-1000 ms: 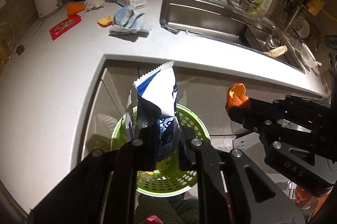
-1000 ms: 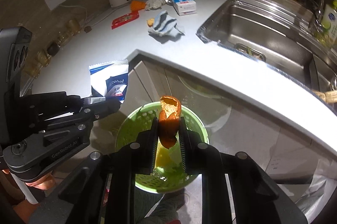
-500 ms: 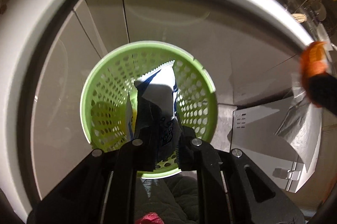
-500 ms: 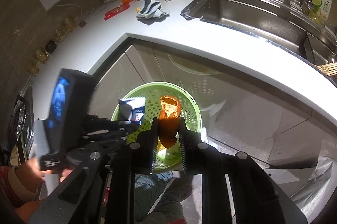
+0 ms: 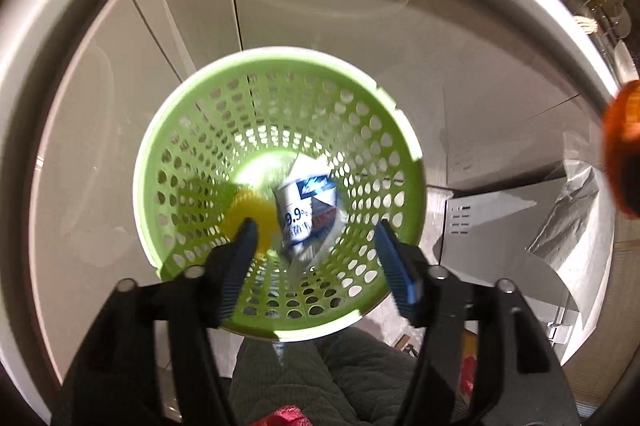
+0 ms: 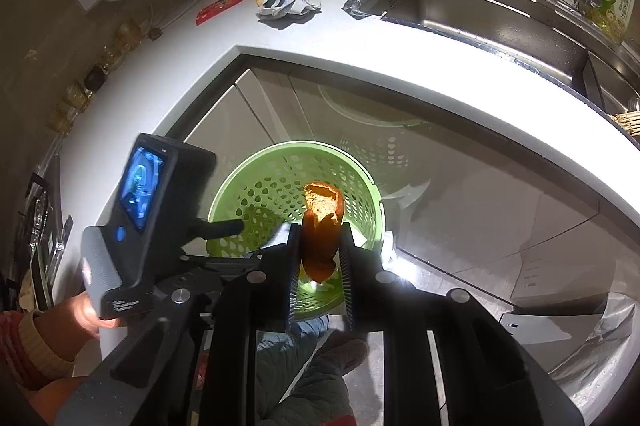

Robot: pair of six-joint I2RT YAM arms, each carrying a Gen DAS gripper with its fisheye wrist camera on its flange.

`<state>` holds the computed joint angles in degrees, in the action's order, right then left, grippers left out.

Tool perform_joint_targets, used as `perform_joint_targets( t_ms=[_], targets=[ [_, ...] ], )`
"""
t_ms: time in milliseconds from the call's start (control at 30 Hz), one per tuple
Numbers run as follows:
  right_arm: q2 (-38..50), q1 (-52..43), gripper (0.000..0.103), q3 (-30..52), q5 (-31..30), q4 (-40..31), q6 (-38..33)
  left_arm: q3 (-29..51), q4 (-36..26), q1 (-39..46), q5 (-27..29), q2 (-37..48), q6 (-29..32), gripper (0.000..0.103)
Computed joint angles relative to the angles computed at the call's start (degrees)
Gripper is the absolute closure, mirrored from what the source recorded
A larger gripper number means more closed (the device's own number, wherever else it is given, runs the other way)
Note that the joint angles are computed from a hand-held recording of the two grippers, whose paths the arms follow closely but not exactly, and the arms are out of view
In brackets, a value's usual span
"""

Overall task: Collect trash
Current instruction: 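Drop the wipes packet from the left tool and the orange peel from the right tool into the basket, then grasp the blue-grey towel with the right tool while the left tool reaches the red snack packet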

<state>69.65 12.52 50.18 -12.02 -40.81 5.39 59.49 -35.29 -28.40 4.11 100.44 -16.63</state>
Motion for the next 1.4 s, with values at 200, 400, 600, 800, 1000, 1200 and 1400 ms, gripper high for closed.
perform_joint_targets(
  t_ms=[200, 400, 600, 800, 1000, 1200, 1400],
  targets=[
    [1.86, 0.4, 0.084, 0.99, -0.73, 1.48, -0.18, 0.27, -4.11, -0.33, -4.74, -6.94, 0.63, 0.032],
    [5.73, 2.15, 0.083, 1.87, -1.83, 4.12, -0.3, 0.21, -8.29, 2.52, -8.56, -15.62, -0.24, 0.023],
    [11.77, 6.75, 0.081, 0.89, -1.43, 9.2, -0.21, 1.3, -11.71, 5.39, -11.43, -20.09, 0.42, 0.021],
    [21.61, 10.9, 0.022, 1.44, -0.64, 12.34, 1.51, 0.22, -12.25, 8.06, -11.9, -21.16, 1.95, 0.021],
    [21.34, 12.19, 0.003, 2.17, 2.15, 11.53, 2.69, 0.28, -12.47, 8.84, -12.1, -21.41, 2.65, 0.021],
    [18.98, 9.09, 0.002, 3.33, 1.51, 9.61, 3.81, 1.5, -12.37, 9.08, -11.69, -20.86, 3.05, 0.021],
    [18.49, 7.32, 0.002, 7.56, 1.7, 7.05, 5.55, 4.99, -11.66, 11.41, -11.3, -18.93, 5.98, 0.015]
  ],
)
